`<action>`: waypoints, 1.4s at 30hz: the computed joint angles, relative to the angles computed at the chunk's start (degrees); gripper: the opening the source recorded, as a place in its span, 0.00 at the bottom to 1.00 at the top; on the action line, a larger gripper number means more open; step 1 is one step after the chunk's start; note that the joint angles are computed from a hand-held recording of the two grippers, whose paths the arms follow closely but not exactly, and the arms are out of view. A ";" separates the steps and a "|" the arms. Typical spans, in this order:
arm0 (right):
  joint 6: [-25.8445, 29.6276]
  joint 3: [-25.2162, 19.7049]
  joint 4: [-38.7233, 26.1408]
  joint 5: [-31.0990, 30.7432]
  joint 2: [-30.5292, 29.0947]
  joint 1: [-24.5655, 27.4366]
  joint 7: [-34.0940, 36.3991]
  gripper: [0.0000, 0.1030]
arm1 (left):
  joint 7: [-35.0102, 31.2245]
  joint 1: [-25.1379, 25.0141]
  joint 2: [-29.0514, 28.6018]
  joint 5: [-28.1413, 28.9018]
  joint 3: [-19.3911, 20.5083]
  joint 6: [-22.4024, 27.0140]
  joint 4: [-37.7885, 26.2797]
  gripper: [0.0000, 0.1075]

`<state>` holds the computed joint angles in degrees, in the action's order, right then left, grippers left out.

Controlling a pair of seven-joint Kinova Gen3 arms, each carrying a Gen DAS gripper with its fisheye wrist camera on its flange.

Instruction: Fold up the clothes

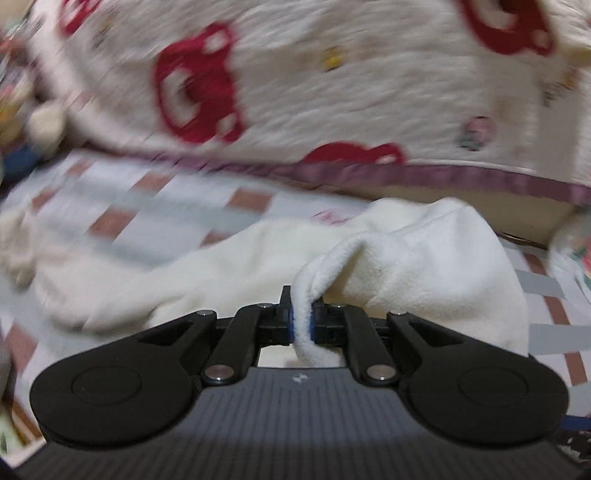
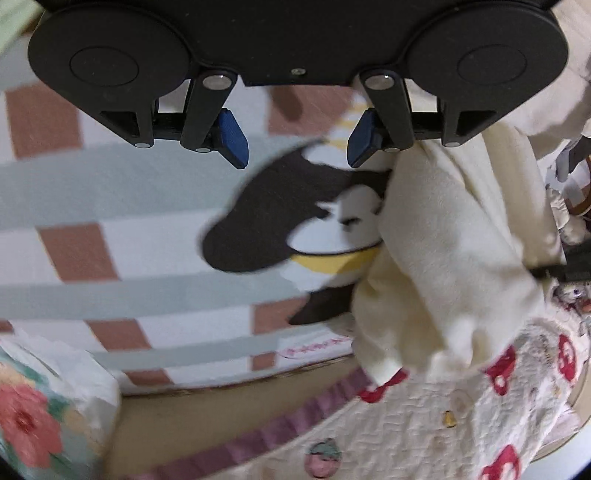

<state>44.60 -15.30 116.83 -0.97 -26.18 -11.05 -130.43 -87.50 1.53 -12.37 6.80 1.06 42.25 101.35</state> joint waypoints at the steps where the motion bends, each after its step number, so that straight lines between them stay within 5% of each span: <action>1: -1.00 -0.40 -0.65 0.13 1.12 -0.28 0.24 0.63 | -1.48 -0.98 -0.12 1.99 -0.97 0.22 0.64 0.07; 4: -3.93 -0.57 -2.72 1.50 4.89 -2.44 3.15 0.63 | -5.35 -0.94 -0.03 8.98 -6.31 1.09 2.47 0.07; 7: -8.27 4.48 -3.05 -0.24 8.02 -10.14 10.14 0.63 | -7.30 -0.82 1.04 15.97 -11.36 3.15 3.18 0.07; 10: -11.64 10.71 -2.31 -6.30 10.81 -17.31 16.23 0.64 | -8.52 -3.97 0.37 17.59 -9.77 3.50 4.02 0.07; 12: -10.38 10.72 -3.32 -6.30 12.62 -18.09 17.51 0.66 | -8.96 -4.30 -0.65 15.69 -7.81 2.22 4.66 0.07; 18: -10.15 -0.95 -3.92 2.08 14.86 -8.89 8.50 0.69 | -8.70 -3.37 -1.80 12.48 -6.07 0.28 5.01 0.07; 19: -12.21 -0.42 -2.68 0.99 14.07 -8.69 6.17 0.37 | -8.85 -3.25 -2.00 12.34 -6.15 0.13 5.11 0.07; 20: -14.54 0.39 -1.62 -1.03 13.09 -8.53 3.84 0.17 | -8.90 -3.19 -2.34 12.02 -6.09 -0.16 5.34 0.07; 23: -19.67 -3.55 -0.52 -1.53 9.71 -3.30 -2.81 0.15 | -9.05 -2.86 -2.94 10.87 -5.96 -0.29 5.44 0.07; 28: -15.56 -16.00 -6.47 9.49 6.53 8.87 -6.52 0.14 | -14.45 0.04 -4.48 13.09 -7.84 -1.92 6.22 0.07; 34: -10.38 -12.59 -12.08 16.27 3.92 5.32 -8.52 0.13 | -19.53 2.61 -6.46 16.41 -9.15 -3.57 5.73 0.07; 38: -6.40 -17.63 -14.48 24.16 0.71 11.52 -8.72 0.12 | -26.47 4.01 -6.09 24.83 -11.06 -0.26 3.51 0.07; 42: -0.40 -23.42 -18.39 32.68 -0.99 20.74 -5.66 0.12 | -35.79 14.04 -2.53 33.88 -17.92 7.43 -1.12 0.10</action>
<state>44.20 -38.72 98.44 31.71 -27.16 9.70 -136.08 -123.29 15.57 -14.90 40.69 -16.86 49.68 100.23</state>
